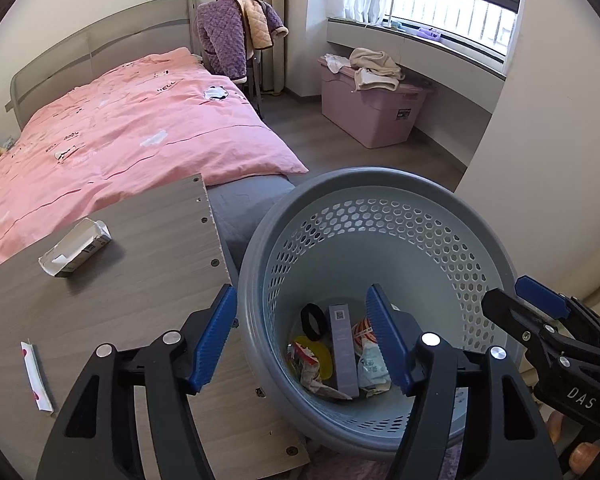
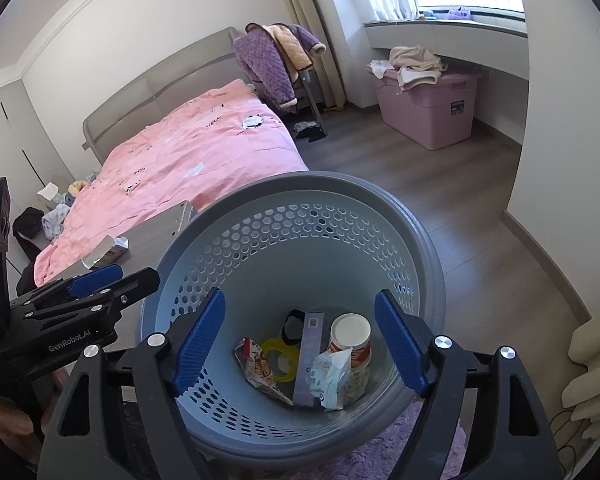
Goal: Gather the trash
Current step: 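Lower wrapper and packet into the grey basket and open both tools, then move back to the table and grasp the white playing card with the left tool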
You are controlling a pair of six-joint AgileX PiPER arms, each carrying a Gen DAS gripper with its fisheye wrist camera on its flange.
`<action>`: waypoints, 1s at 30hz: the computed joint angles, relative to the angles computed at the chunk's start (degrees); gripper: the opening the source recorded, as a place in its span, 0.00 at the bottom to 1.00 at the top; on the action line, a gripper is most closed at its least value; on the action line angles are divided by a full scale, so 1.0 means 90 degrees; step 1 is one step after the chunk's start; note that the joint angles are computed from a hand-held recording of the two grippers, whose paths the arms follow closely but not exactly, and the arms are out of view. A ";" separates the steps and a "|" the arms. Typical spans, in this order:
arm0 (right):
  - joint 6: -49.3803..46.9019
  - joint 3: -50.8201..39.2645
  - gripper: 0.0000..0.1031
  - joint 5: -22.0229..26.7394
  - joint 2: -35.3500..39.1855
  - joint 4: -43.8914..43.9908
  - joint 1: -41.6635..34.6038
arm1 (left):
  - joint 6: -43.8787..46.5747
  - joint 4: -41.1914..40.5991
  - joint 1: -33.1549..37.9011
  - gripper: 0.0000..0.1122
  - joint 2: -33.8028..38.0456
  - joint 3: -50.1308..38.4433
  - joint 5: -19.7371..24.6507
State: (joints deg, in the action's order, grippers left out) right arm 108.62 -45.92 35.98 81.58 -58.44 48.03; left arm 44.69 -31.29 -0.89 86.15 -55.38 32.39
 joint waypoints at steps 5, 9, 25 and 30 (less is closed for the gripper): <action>-0.0032 -0.0112 0.79 0.0205 0.0126 0.0078 0.0112 | -0.0034 0.0007 0.0080 0.59 -0.0117 0.0137 -0.0083; -0.0137 -0.0285 0.82 0.0395 0.0266 0.0221 0.0227 | 0.0090 -0.0070 0.0260 0.60 -0.0224 0.0246 -0.0109; -0.0475 -0.1178 0.94 0.0925 0.0984 0.0530 0.0711 | 0.0713 -0.0507 0.1582 0.63 -0.0415 0.0328 -0.0033; -0.0681 -0.1658 0.94 0.1016 0.1354 0.0628 0.0882 | 0.0813 -0.0559 0.2275 0.64 -0.0246 0.0146 -0.0012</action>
